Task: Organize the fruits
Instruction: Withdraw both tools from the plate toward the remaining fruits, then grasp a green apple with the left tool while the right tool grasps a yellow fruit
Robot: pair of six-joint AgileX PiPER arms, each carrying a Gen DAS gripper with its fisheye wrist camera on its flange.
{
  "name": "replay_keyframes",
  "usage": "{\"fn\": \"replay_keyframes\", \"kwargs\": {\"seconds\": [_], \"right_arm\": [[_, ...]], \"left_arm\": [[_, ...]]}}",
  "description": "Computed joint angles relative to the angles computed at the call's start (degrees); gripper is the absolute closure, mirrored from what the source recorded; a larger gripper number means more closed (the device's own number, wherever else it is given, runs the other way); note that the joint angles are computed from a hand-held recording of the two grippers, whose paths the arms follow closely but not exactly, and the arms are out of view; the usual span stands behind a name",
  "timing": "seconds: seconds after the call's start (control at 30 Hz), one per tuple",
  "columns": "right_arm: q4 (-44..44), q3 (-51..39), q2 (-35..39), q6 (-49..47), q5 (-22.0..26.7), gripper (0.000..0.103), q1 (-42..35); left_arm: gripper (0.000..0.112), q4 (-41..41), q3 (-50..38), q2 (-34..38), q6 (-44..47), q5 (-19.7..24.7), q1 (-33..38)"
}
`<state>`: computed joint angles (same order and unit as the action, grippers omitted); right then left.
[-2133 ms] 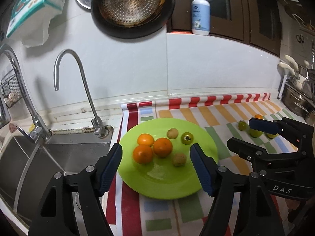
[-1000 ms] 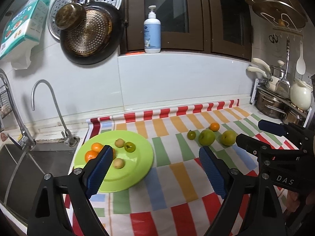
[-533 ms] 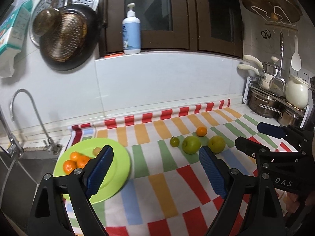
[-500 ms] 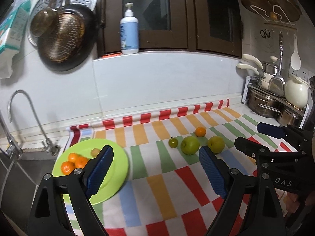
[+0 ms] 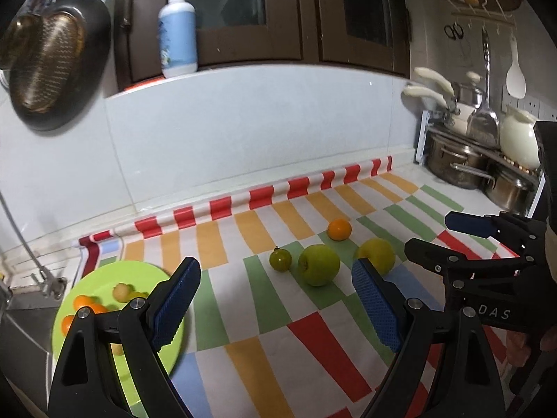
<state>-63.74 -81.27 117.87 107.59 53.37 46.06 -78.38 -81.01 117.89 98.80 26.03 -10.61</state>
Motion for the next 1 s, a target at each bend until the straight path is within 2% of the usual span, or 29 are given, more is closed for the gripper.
{"fn": "replay_keyframes", "kwargs": {"seconds": [0.2,0.33,0.53,0.8,1.0], "right_arm": [[1.16,0.34,2.09,0.20,-4.14,0.032,-2.92],[2.42,-0.07,3.58,-0.90,-6.97,0.032,-4.97],[3.32,-1.36,5.61,-2.15,-8.81,0.032,-7.01],[3.89,-3.17,7.77,-3.62,-12.29,0.040,-9.65],[5.01,-3.37,8.55,-4.56,-15.85,0.046,-11.43]], "left_arm": [[0.023,7.85,-7.07,6.20,-5.89,0.61,-1.83],[0.033,12.68,-12.49,10.64,-8.20,2.68,-2.78],[0.047,20.38,-22.74,17.37,-13.84,9.98,-3.19],[0.052,29.27,-38.66,26.11,-26.16,20.15,-3.26],[0.055,31.90,-46.19,30.19,-30.64,24.32,-3.56]]}}
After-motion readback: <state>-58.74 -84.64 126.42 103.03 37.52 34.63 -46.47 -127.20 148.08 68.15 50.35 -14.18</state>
